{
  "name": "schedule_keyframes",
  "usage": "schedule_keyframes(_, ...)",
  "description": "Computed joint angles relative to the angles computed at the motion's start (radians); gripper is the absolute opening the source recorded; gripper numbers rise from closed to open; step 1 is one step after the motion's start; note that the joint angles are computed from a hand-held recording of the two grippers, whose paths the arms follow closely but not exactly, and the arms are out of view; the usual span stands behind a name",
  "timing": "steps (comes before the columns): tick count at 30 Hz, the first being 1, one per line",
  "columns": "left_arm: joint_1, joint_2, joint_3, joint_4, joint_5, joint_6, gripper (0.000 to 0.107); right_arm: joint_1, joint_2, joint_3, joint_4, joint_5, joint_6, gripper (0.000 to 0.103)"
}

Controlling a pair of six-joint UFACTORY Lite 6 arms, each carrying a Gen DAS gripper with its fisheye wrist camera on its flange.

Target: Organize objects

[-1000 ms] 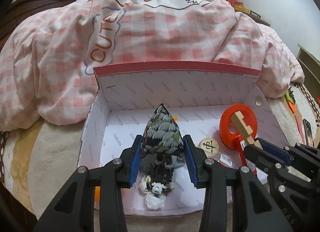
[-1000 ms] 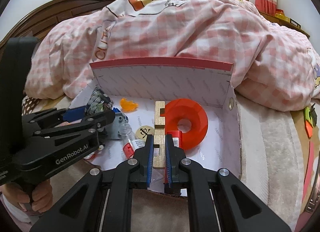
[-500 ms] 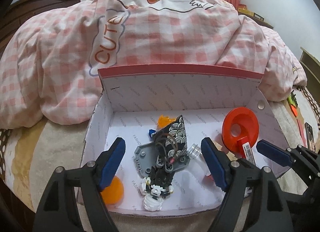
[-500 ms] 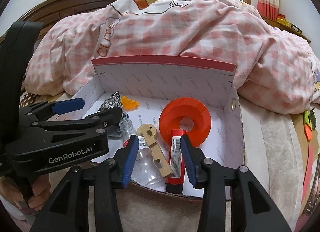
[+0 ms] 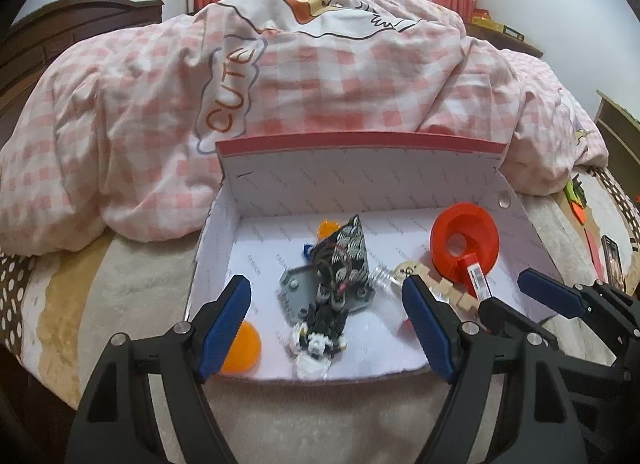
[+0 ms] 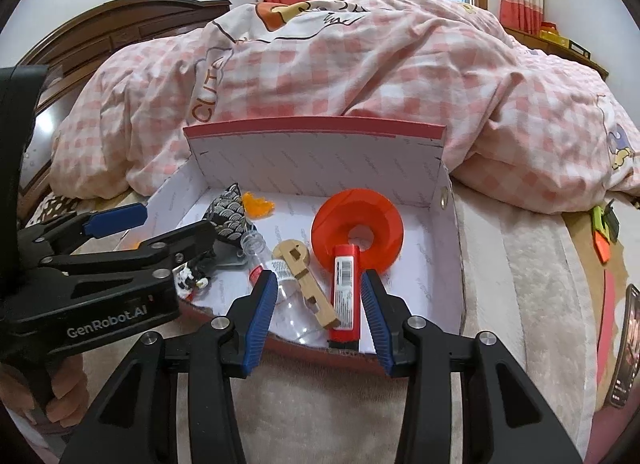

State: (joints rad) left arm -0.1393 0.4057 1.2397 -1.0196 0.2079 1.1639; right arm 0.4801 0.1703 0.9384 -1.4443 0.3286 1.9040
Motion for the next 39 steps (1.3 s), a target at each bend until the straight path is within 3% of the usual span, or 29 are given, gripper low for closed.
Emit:
schedule_keyframes(14, 0.084, -0.213, -0.217, -0.013, 0.057, 0.037, 0.079, 0.128, -0.143, -0.108, 0.158, 0.058, -0.050, 0.045)
schedule_keyframes(24, 0.113, -0.354, -0.383, -0.023, 0.084, 0.088, 0.079, 0.269, -0.195, -0.159, 0.352, 0.186, -0.134, 0.045)
schedule_keyframes(39, 0.093, -0.398, -0.520, 0.015, 0.044, 0.064, 0.079, 0.346, -0.230, -0.276, 0.229, 0.242, 0.099, 0.045)
